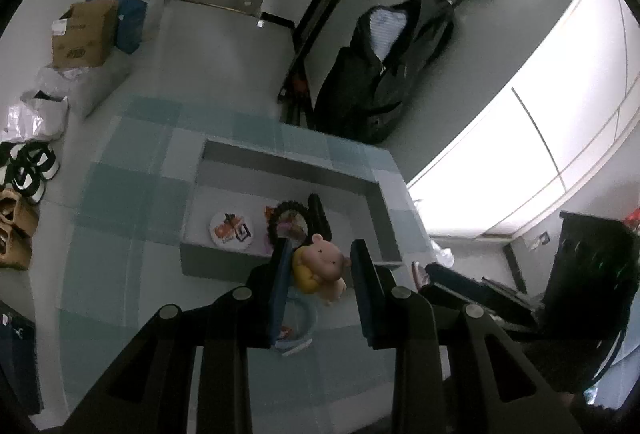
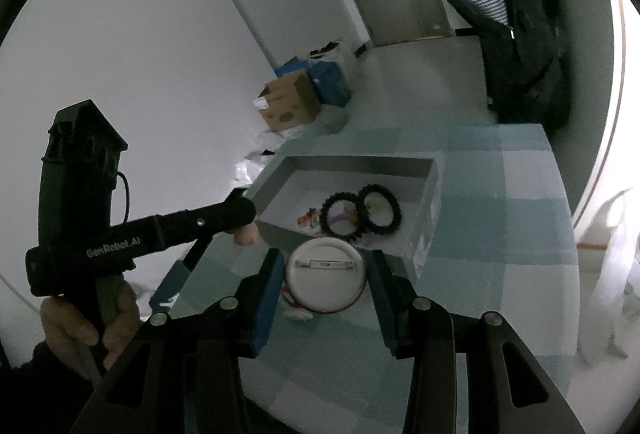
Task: Organize jewelry
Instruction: 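Carry the badge and plush toy into the grey box and open both tools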
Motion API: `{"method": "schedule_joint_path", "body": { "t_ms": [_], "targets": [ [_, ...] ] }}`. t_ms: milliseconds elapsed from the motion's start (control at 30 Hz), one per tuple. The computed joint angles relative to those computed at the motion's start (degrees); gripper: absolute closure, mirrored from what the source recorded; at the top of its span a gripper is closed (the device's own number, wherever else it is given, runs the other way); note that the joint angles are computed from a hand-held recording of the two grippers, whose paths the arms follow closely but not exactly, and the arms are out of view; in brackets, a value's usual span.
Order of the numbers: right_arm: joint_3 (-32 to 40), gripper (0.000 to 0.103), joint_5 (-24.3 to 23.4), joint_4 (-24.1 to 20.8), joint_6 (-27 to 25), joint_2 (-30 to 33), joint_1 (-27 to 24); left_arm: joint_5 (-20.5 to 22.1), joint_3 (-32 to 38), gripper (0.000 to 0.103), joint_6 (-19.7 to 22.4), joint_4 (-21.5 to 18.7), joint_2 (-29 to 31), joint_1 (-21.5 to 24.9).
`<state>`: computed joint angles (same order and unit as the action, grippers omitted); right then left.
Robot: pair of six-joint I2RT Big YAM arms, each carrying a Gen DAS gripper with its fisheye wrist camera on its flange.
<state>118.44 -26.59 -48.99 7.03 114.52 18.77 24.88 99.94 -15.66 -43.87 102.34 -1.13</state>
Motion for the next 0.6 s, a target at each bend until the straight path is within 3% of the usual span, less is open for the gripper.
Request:
{"method": "schedule_joint_path", "body": {
  "t_ms": [200,600],
  "targets": [
    [3.52,0.061,-0.49,-0.46,1.72,2.15,0.19,-1.20,0.44,0.078,-1.49,1.03,-0.05,0.54],
    [13.52,0.061,-0.61,-3.29,7.39,8.30,0.25,-2.78,5.99,0.078,-2.10,-3.38,4.04,0.30]
  ]
}}
